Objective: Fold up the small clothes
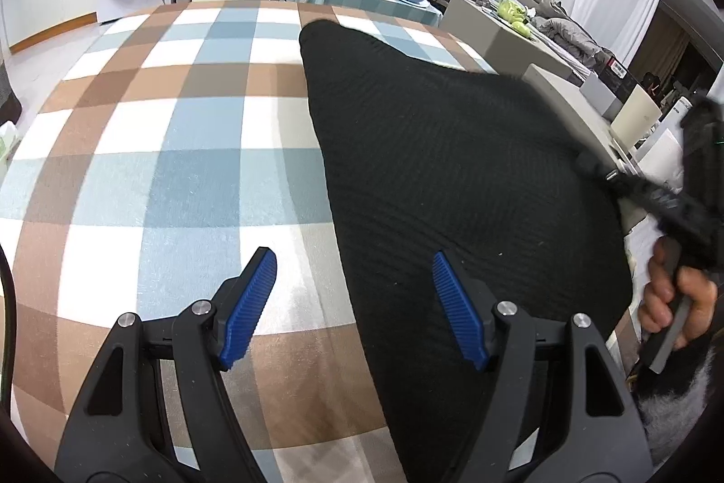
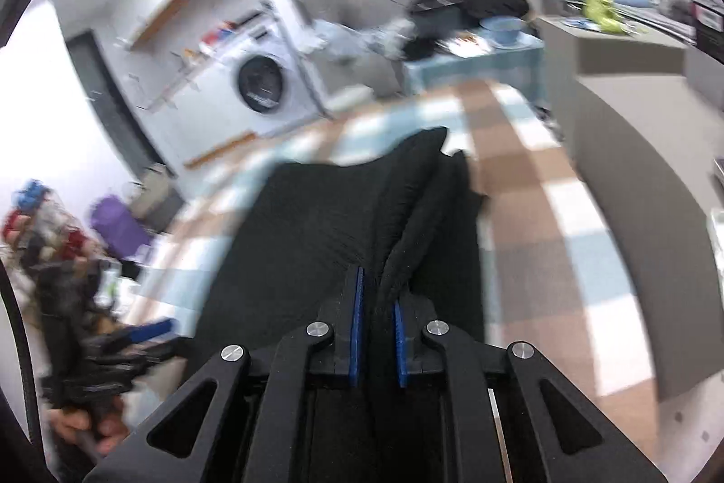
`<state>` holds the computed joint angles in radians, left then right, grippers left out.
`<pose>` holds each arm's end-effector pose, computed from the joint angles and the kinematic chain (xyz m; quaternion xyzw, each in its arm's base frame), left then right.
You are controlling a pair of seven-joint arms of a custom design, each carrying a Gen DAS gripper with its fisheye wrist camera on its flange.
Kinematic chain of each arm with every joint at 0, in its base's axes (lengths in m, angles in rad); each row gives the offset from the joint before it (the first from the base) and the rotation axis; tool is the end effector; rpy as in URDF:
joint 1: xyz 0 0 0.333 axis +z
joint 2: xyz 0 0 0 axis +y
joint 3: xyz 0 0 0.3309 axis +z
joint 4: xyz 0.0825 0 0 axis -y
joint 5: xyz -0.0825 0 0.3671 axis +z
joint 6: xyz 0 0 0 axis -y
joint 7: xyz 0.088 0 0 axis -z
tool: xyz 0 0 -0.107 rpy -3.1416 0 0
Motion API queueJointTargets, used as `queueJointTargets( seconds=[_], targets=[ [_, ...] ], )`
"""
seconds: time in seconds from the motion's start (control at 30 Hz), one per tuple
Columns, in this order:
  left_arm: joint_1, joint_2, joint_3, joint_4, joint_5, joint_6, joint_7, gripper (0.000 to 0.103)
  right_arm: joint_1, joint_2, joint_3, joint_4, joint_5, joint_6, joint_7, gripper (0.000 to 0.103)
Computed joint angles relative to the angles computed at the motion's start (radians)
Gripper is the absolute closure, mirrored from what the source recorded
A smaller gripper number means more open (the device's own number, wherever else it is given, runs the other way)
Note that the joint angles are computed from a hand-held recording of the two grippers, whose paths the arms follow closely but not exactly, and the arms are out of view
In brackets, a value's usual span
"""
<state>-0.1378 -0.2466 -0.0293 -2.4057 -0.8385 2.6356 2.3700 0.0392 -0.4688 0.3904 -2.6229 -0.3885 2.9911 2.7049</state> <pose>0.4695 -0.0609 0.4774 -0.5500 0.7592 -0.3410 0.0700 0.3639 0.2114 0.5014 -0.5383 0.7361 -0.1874 0.3651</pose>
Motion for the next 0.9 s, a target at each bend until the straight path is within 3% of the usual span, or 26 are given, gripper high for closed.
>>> queueJointTargets(
  seconds=[0.1,0.2,0.33,0.4,0.57,0.6,0.63,0.7,0.9],
  targets=[
    [0.003,0.010,-0.010,0.001,0.027,-0.006,-0.019,0.034,0.169,0.083,-0.158,-0.002,0.152,-0.074,-0.112,0.086],
    [-0.002,0.005,-0.011,-0.005,0.034,-0.014,-0.011,0.034,0.209,0.047,-0.182,-0.051,0.195,-0.029,-0.125,0.079],
    [-0.007,-0.006,-0.011,-0.020,0.039,-0.015,-0.004,0.034,0.339,-0.044,-0.255,-0.148,0.324,0.004,-0.207,0.079],
    [-0.008,-0.014,-0.008,-0.028,0.040,-0.016,-0.002,0.034,0.378,-0.109,-0.261,-0.205,0.379,0.020,-0.216,0.079],
    [-0.010,-0.027,0.000,-0.040,0.038,-0.032,0.001,0.034,0.370,-0.178,-0.211,-0.237,0.420,-0.032,-0.212,0.077],
    [-0.010,-0.031,0.000,-0.044,0.041,-0.033,0.001,0.034,0.356,-0.192,-0.192,-0.237,0.419,-0.045,-0.201,0.072],
    [-0.010,-0.036,-0.001,-0.048,0.044,-0.034,0.001,0.034,0.341,-0.201,-0.181,-0.236,0.414,-0.046,-0.196,0.058],
    [-0.014,-0.046,0.000,-0.056,0.046,-0.039,0.001,0.034,0.307,-0.217,-0.152,-0.237,0.402,-0.039,-0.176,0.047],
    [-0.026,-0.068,-0.007,-0.079,0.074,-0.044,-0.019,0.034,0.319,-0.131,-0.175,-0.200,0.391,-0.009,-0.211,0.047]
  ],
)
